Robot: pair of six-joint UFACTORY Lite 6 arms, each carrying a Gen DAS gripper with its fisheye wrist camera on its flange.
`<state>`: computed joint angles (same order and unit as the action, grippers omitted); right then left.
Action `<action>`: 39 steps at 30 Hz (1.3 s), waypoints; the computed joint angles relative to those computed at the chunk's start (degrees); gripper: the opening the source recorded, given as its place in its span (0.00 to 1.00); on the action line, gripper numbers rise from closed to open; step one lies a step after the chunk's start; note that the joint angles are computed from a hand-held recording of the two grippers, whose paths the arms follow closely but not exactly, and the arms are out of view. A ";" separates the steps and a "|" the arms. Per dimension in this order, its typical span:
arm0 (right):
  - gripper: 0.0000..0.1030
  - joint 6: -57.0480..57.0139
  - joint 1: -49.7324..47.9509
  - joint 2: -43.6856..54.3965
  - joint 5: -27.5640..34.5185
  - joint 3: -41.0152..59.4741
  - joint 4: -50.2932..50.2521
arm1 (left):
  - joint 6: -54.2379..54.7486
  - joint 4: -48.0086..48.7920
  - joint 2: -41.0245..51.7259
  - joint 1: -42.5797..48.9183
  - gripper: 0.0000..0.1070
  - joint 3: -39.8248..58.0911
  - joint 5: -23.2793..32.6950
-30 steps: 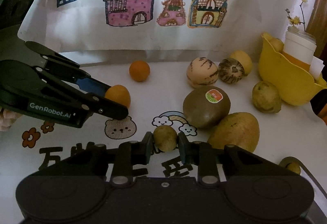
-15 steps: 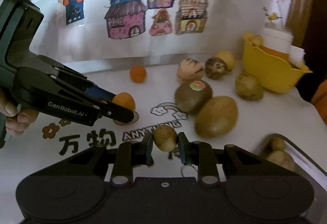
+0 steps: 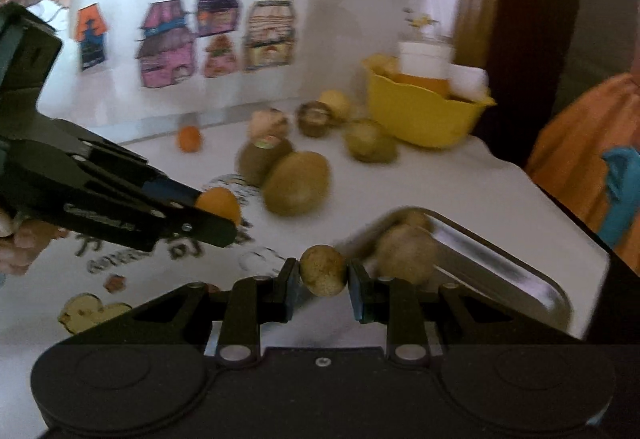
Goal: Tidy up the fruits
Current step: 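Carry the orange and yellow fruit to the tray and open both grippers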
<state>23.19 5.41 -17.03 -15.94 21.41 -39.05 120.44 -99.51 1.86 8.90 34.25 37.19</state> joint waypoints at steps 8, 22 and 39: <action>0.27 -2.69 -14.44 2.67 -5.27 -1.98 -2.65 | 1.37 -8.24 3.22 -11.69 0.34 2.20 -4.10; 0.27 -2.57 -22.21 26.23 -9.43 16.13 -2.17 | 14.53 -24.65 12.68 -21.94 0.34 7.44 -6.94; 0.27 -7.62 -15.50 34.66 -5.74 24.89 5.21 | 17.69 -28.52 14.21 -23.35 0.34 7.75 -7.50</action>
<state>15.57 -10.09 17.63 -21.68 46.29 -33.83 138.13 -128.03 16.07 -14.45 42.00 29.69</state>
